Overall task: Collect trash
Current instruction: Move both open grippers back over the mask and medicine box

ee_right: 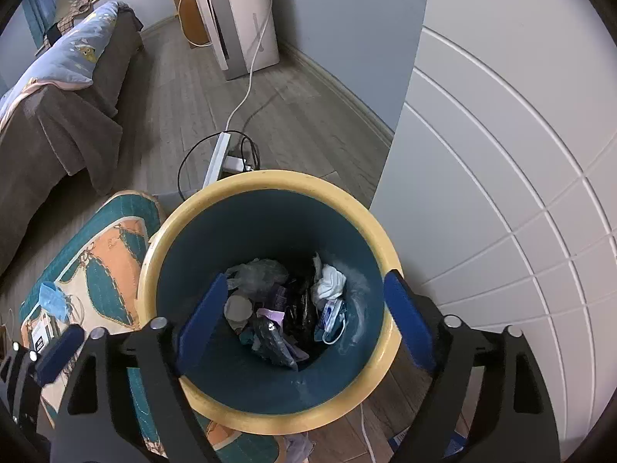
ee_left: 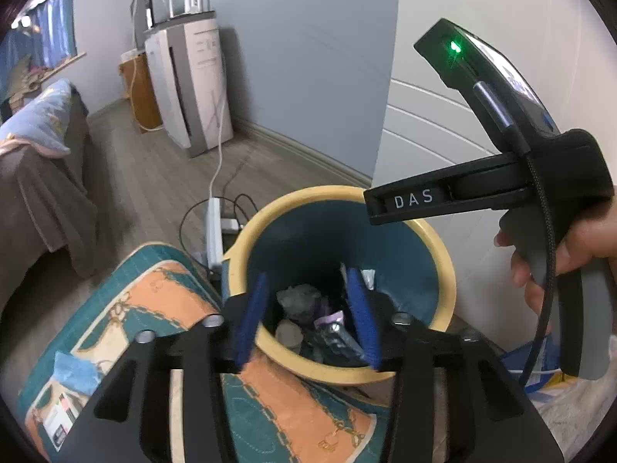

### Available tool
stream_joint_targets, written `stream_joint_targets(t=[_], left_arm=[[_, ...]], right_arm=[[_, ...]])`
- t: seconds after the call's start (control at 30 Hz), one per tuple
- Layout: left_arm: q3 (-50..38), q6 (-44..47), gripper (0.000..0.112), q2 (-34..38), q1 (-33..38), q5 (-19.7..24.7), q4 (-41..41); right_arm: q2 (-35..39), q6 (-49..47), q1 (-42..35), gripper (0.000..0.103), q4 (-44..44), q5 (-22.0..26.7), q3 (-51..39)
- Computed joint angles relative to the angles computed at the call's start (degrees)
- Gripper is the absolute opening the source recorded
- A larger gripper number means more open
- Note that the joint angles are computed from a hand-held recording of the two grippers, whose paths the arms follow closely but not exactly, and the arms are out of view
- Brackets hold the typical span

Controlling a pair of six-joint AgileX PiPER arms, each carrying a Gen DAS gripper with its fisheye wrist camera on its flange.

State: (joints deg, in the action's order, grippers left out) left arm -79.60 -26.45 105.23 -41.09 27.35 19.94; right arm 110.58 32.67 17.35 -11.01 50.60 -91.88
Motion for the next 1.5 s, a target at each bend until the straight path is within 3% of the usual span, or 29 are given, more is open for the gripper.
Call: stream_joint_targets(t=[0.17, 0.37, 1.03, 1.3, 1.4, 1.5], left_arm=[[2.77, -4.94, 0.08, -2.36, -0.15, -0.22, 5.79], [6.41, -9.64, 0.092, -6.13, 1.3, 0.56, 9.41], [21.18, -10.03, 0.094, -21.44, 16.0, 5.11, 7.6], [20.69, 3.13, 0.095, -29.88, 27.68, 9.59, 3.71], [23.15, 7.05, 0.096, -32.64, 34.49, 7.97, 1.28], [26.55, 14.68, 0.096, -33.42, 44.54, 4.85, -7.13]], right_arm=[[0.24, 0.32, 1.11, 0.095, -0.59, 0.59, -1.18], [1.07, 1.89, 3.17, 0.097, -1.88, 2.23, -3.52], [9.38, 2.64, 15.33, 0.097, -4.06, 10.97, -20.54], [14.93, 1.05, 21.21, 0.097, -4.89, 13.07, -31.74], [17.59, -0.32, 23.25, 0.097, -5.57, 12.78, -35.97], [20.87, -2.61, 24.46, 0.097, -4.77, 14.39, -40.82]])
